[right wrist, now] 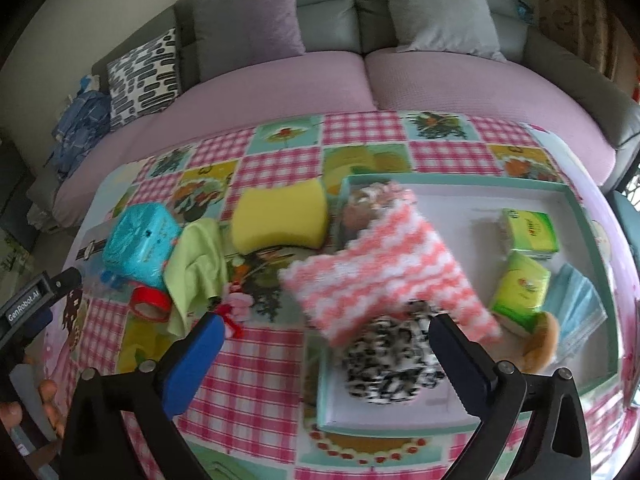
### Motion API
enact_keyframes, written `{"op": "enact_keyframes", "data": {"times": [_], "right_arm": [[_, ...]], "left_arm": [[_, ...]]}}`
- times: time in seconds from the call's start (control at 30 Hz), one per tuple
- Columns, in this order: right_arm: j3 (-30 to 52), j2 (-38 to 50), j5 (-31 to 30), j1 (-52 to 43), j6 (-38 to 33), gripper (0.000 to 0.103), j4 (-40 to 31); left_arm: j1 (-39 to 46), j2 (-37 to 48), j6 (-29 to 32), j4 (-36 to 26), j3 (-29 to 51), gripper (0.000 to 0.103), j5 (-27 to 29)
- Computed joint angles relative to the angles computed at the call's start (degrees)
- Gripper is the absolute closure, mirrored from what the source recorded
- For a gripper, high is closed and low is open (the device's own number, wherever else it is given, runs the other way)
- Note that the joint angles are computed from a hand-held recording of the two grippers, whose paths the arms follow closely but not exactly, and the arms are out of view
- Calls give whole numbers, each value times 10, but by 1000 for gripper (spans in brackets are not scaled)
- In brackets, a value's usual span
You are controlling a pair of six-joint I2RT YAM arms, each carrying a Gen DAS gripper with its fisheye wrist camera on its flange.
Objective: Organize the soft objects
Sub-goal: 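Grasp the red tape roll with the left tool while the right tool grasps the red plush doll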
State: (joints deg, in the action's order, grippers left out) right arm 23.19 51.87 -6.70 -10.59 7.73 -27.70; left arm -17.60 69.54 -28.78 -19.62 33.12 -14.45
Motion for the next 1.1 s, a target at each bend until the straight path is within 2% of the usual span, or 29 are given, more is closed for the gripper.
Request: {"op": "enact_keyframes", "data": {"times": [0.13,0.3,0.53,0.67,0.87,1.0,1.1], "right_arm": [[-1,15,11,52,30,0,18],[0,59,25,120,69,0,54],[4,146,31,195,103,0,127],[3,194,31,206,109,0,170],[-3,237,12,193,105,0,211],[-3,256,12,196,104,12,232],[-1,277,11,196,102,16,245]], "left_arm": [[36,-18,11,19,-18,5,17],[41,-8,23,31,-19,5,38],[37,53,45,39,-5,5,76],[49,80,46,43,-1,5,131],[30,111,45,44,7,5,141],[24,133,45,51,12,5,162],[19,145,44,58,14,5,173]]}}
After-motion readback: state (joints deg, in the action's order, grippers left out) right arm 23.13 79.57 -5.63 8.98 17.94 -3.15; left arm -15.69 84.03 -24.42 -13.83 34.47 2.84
